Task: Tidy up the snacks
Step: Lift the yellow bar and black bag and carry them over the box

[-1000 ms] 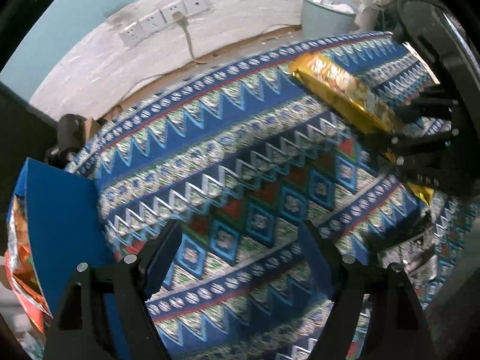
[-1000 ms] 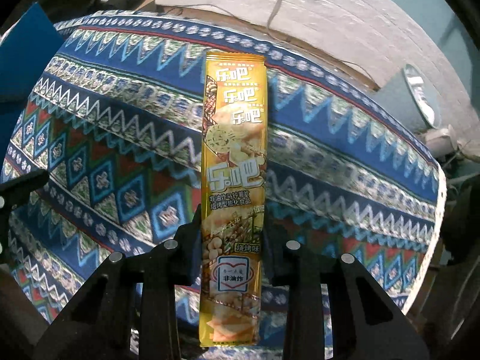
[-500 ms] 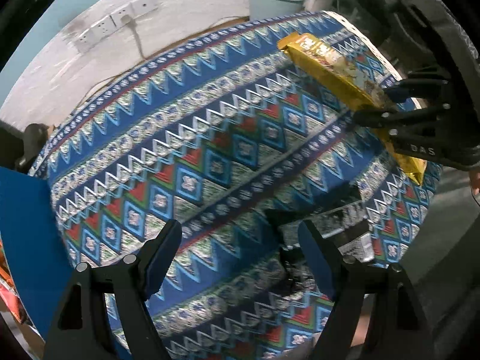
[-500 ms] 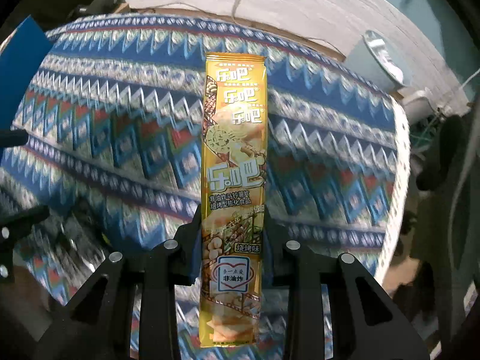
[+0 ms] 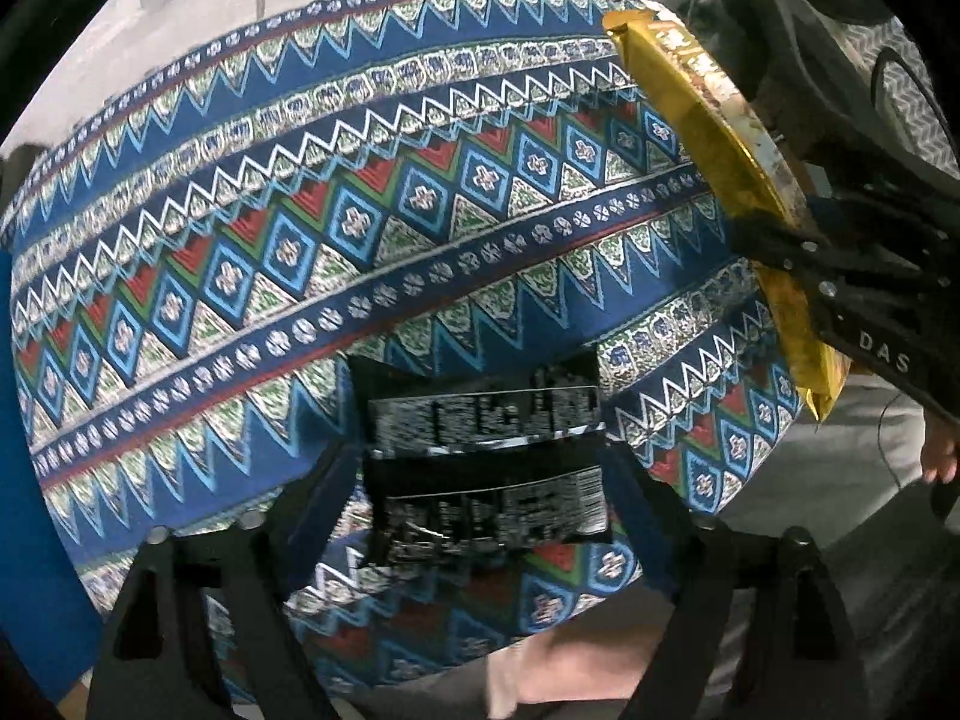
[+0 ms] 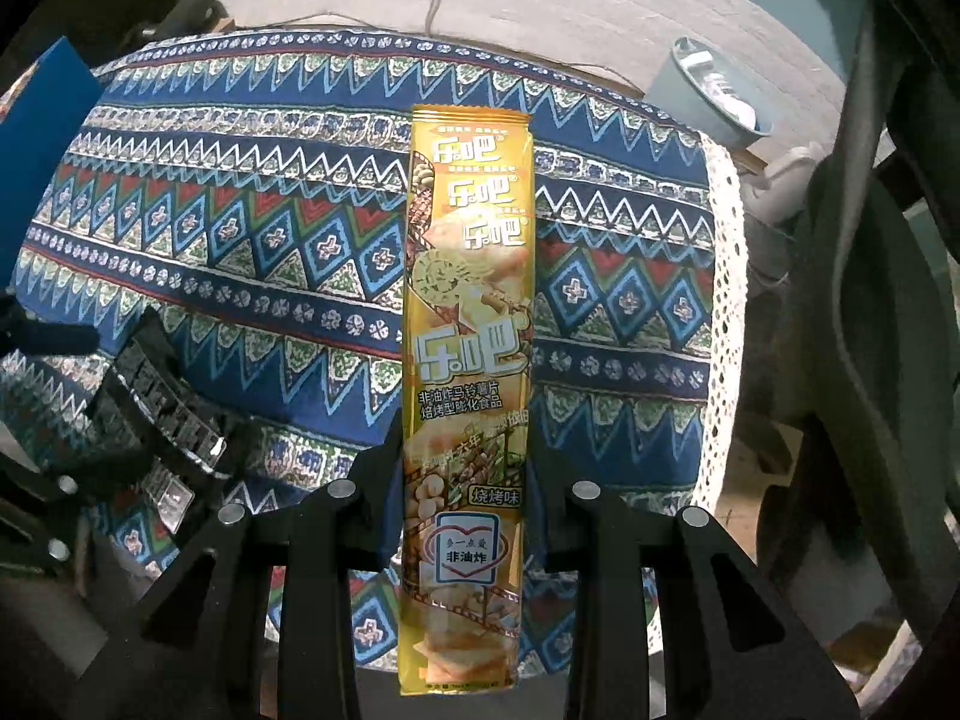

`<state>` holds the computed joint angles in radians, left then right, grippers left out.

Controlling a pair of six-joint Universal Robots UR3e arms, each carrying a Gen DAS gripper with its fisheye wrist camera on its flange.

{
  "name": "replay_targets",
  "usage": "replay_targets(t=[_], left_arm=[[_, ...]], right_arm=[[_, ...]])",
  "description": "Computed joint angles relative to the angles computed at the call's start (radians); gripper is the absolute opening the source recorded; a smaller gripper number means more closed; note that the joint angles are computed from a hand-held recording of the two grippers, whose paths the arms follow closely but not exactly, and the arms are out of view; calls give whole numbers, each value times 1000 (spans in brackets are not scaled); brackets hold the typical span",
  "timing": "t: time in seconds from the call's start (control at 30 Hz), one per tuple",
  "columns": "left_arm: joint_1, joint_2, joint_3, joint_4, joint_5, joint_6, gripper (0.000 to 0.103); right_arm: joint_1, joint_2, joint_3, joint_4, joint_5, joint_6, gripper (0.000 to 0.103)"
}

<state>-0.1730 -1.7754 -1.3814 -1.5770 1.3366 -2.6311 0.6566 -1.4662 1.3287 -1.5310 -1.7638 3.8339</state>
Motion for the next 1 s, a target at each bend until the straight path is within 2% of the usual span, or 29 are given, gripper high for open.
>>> replay_targets(t=[0.07, 0.2, 0.27, 0.57, 0.73, 0.77, 0.93, 1.0], left_arm=[[-7, -2, -8, 3, -7, -34, 89], [-25, -8, -53, 53, -15, -108, 98], [-46, -22, -69, 80, -7, -129, 99], [-148, -72, -159, 254, 56, -182, 102], [-196, -82, -197, 330, 83, -149, 101], [-214, -96, -193, 345, 89, -155, 100], [-232, -89, -218, 406, 107, -126, 77], [-224, -84, -217, 397, 91, -121, 75]], right_arm=[[10, -4, -3, 4, -3, 10, 30], [3, -9, 14, -16, -2, 5, 30], [2, -9, 16, -20, -4, 2, 30], [-12, -23, 52, -37, -2, 4, 30], [-16, -26, 69, -49, 4, 5, 30], [-16, -25, 70, -51, 4, 6, 30], [-17, -24, 77, -58, 5, 6, 30], [-15, -19, 74, -59, 1, 5, 30]])
